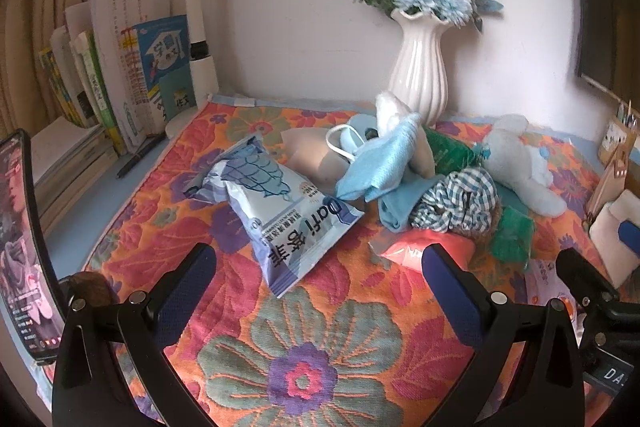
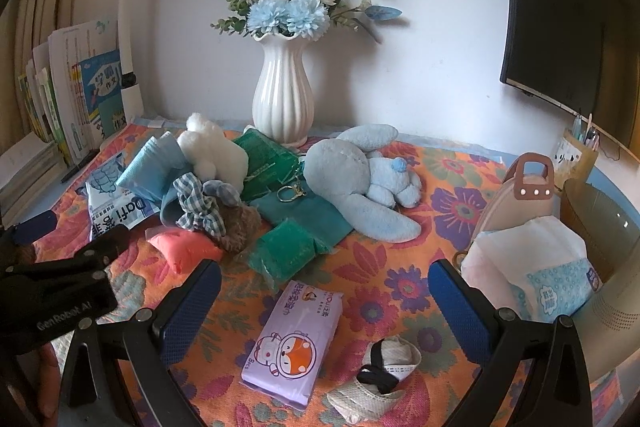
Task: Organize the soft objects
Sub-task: 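Move both tools over the items on the quilt, then grasp the Dari tissue pack with the left tool while the right tool grasps the lilac wipe pack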
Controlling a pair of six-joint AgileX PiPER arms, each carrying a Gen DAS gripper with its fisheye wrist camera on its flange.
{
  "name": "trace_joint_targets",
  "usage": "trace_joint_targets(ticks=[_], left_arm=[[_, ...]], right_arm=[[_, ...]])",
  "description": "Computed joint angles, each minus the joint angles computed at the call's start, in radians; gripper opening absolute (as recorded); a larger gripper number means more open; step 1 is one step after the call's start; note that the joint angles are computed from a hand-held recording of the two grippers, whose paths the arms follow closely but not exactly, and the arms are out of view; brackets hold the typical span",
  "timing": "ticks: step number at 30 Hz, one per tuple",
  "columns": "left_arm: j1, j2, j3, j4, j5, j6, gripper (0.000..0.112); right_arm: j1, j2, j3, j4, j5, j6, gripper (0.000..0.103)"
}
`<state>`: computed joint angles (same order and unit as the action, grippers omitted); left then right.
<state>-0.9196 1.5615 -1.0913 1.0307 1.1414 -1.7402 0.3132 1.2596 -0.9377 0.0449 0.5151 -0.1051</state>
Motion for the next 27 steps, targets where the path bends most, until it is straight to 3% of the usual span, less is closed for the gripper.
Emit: trace_joint_targets(ticks=[3, 7, 17, 23, 27], left_arm=[[0.007, -0.038, 0.04, 0.016, -0.023, -0.05, 0.102], [0.039, -0.069, 0.073, 0.001, -0.081, -0.065, 0.102], [0.061, -0.114, 0.098, -0.039, -0.106, -0.071, 0.102], [0.27, -0.274, 0.173, -0.292, -0.258, 0.029, 0.102], [0.37, -0.264, 0.137, -0.36, -0.298, 0.098, 0.102]], right_arm=[[0.052, 0.087, -0.052, -0.074, -0.039, 0.114, 0.103], [0.078, 0.109, -0.066, -0.127, -0.049, 0.181, 0.103], [0.129, 0.252, -0.145, -0.174, -0.124, 0.268, 0.103], [0.068, 0.262, -0.182, 0.123, -0.044, -0.047, 0.103], [-0.025, 0.29, -0.24, 0.385, 0.117, -0.292, 0.103]])
